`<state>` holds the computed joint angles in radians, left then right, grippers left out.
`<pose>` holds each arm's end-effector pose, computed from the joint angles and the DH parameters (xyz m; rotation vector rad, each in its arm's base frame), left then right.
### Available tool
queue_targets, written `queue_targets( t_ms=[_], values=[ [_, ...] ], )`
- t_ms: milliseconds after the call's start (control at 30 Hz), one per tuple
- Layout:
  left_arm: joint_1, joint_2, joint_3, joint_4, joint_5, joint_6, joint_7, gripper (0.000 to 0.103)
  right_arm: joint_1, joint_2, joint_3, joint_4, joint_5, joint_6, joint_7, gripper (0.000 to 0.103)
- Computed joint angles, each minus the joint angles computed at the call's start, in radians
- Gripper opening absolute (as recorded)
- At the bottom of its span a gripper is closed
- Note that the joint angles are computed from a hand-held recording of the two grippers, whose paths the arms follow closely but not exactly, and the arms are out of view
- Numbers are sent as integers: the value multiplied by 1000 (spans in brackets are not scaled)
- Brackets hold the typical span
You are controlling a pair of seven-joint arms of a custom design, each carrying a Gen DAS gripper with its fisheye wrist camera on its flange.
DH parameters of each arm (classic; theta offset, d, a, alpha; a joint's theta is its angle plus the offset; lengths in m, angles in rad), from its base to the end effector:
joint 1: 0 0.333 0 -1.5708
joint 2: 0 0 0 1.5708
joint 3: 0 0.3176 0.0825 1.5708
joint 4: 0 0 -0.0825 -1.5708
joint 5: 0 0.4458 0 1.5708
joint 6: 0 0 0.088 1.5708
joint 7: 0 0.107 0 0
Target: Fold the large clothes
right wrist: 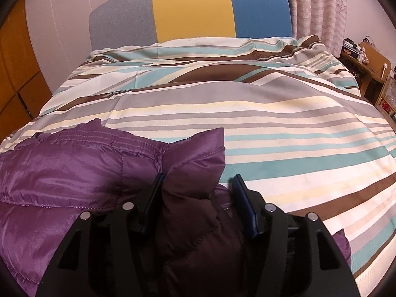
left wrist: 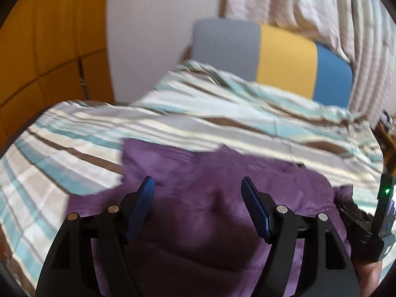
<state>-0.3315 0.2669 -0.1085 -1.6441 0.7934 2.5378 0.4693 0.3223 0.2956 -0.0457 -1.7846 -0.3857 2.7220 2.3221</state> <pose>0.6727 -0.3172 0.5096 -1.8372 1.5747 -0.7527 0.7016 0.2164 0.4321 -1.6457 1.9457 -0.5768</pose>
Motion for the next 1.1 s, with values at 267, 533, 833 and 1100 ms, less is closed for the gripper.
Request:
queue_targets(
  t_ms=[267, 533, 833, 1100],
  values=[
    [-42, 153, 35, 107, -47, -49, 98, 74, 0, -1, -2, -3, -1, 4, 9, 59],
    [-59, 155, 55, 90, -8, -28, 50, 76, 43, -35, -51, -44, -136, 53, 138, 68],
    [-54, 146, 56, 75, -6, -5, 41, 77, 91, -248, -61, -200, -719, 159, 612, 75],
    [-39, 127, 50, 46, -22, 29, 38, 78, -8, -116, 117, -117, -137, 189, -16, 62]
  ],
)
